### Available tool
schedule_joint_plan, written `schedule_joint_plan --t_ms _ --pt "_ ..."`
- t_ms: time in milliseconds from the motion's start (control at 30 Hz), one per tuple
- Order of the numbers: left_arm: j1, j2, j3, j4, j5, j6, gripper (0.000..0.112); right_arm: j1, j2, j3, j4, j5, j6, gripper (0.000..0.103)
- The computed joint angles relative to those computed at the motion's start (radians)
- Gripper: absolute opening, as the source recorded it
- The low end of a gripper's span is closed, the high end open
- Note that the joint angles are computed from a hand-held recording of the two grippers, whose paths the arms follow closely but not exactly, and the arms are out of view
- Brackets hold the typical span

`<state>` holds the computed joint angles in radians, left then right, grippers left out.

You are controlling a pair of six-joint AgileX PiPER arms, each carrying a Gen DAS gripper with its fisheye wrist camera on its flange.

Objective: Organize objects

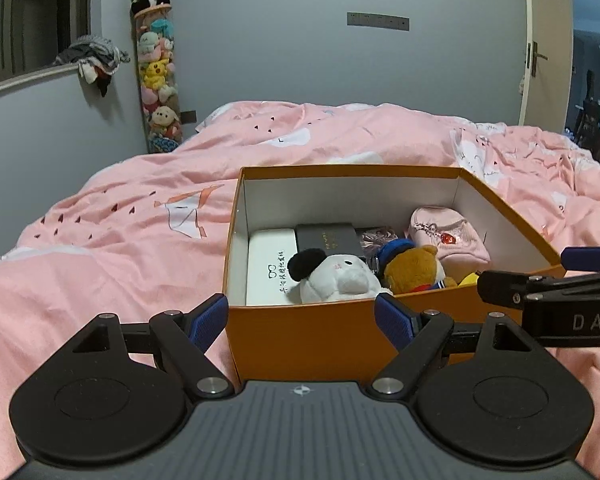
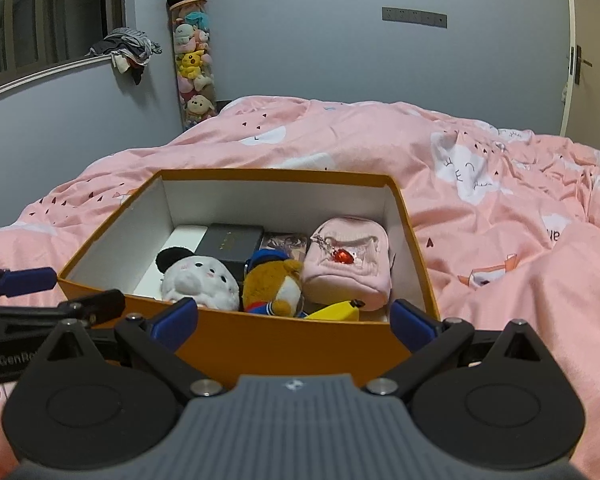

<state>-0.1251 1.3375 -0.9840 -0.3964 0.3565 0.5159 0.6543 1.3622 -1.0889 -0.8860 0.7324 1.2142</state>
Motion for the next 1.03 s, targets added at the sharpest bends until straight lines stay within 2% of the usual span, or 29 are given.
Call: schedule_joint_plan --t_ms 1033 --pt "0.007 0.007 -0.020 0.015 0.008 -0.045 0.097 -0.001 0.008 0.003 0.009 0.007 -0.009 0.102"
